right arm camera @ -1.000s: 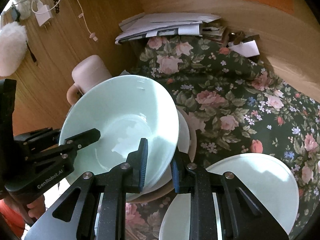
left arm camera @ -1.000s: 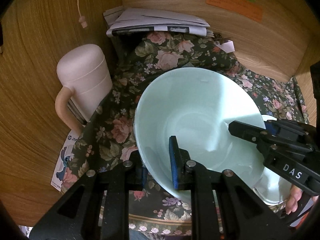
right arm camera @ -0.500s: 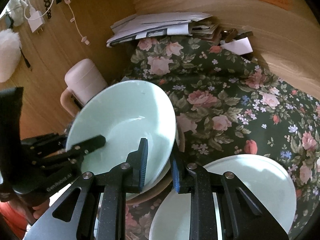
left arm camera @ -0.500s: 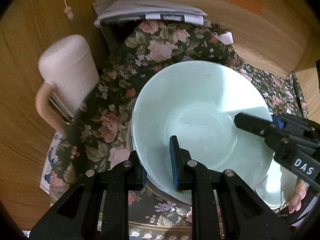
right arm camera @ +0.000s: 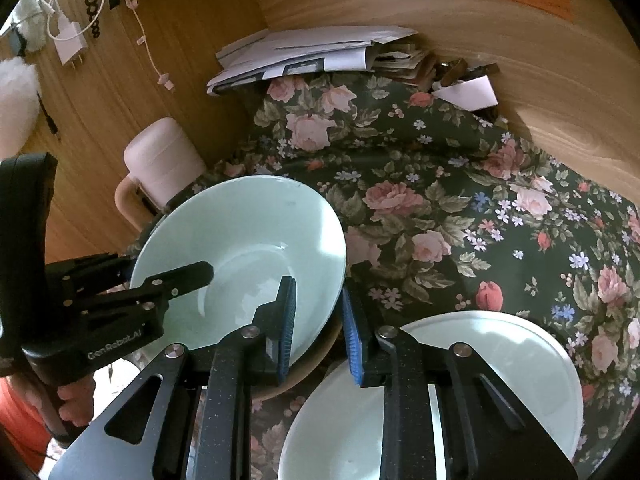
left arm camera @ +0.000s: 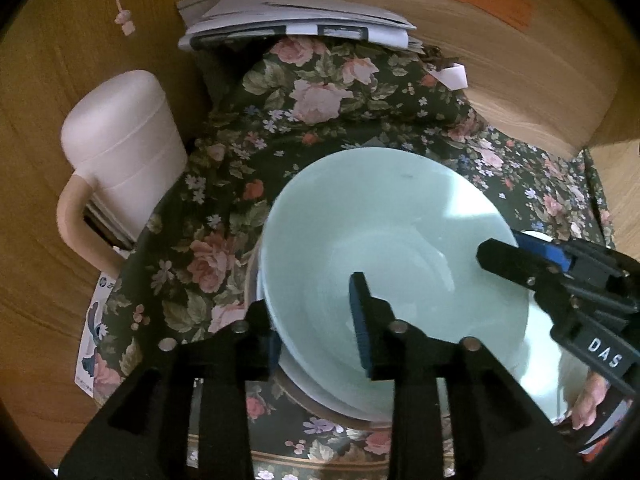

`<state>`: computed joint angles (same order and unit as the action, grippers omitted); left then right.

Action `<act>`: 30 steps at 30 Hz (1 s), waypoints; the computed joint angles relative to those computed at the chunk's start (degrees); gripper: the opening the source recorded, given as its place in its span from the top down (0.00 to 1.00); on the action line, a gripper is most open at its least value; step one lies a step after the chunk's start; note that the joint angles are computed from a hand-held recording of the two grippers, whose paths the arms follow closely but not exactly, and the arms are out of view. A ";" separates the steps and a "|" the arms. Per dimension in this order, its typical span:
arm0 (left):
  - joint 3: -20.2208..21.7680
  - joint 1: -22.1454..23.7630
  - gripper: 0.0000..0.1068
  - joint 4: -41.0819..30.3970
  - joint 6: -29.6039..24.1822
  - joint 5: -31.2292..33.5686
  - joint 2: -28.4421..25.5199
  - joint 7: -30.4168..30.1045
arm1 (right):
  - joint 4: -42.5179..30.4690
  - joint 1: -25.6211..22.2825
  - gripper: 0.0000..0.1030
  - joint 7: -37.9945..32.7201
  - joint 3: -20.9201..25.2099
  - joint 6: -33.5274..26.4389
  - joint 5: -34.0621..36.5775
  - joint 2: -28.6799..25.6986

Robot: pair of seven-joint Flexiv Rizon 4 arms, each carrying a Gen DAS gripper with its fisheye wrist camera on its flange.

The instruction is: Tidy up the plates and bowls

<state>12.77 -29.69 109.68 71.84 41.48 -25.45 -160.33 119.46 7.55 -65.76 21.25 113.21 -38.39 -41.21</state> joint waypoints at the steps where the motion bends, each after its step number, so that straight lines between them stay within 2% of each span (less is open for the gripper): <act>1: -0.27 0.22 0.68 -0.03 -0.17 -0.35 0.01 0.41 | -0.03 -0.03 0.78 0.10 0.04 -0.09 -0.03 0.00; 8: -1.26 0.97 0.66 -0.32 -1.50 -2.28 0.39 2.61 | -0.46 -2.47 0.78 0.87 1.98 -1.12 -1.79 -0.72; 12: -1.69 1.80 0.64 0.54 -0.70 -3.72 1.10 3.26 | -0.20 -2.27 0.78 0.96 1.82 -0.29 -1.73 -0.53; 16: -1.37 1.45 0.64 0.97 -0.76 -3.26 1.86 3.07 | -0.05 -2.38 0.74 1.19 1.72 0.31 -2.47 -0.43; 18: -0.76 0.43 0.63 0.67 -1.90 -1.69 2.28 2.12 | 0.06 -2.40 0.72 1.34 1.58 0.63 -2.83 -0.39; 20: 1.01 -2.84 0.59 -1.05 -6.43 3.42 3.15 -1.87 | 0.13 -2.36 0.72 1.63 1.43 0.70 -3.16 -0.36; 22: 1.32 -3.95 0.44 -1.46 -7.06 8.40 4.34 -5.22 | 0.18 -2.19 0.72 2.06 1.30 0.68 -3.18 -0.24; 23: 1.07 -4.06 0.42 -1.47 -7.51 9.95 4.85 -6.27 | 0.18 -2.51 0.72 2.32 1.53 0.56 -3.59 -0.29; 26: -0.77 -2.94 0.42 -1.15 -9.95 11.08 5.70 -6.90 | 0.29 -2.77 0.72 2.67 1.56 0.63 -4.16 -0.26; 30: -3.67 0.84 0.42 0.83 -8.43 10.18 6.00 -7.95 | 0.46 -2.50 0.66 2.83 1.06 0.64 -4.29 -0.03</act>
<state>9.10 -28.85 110.50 63.41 51.66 -19.45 -168.27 119.92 5.04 -62.93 22.32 113.85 -42.67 -41.23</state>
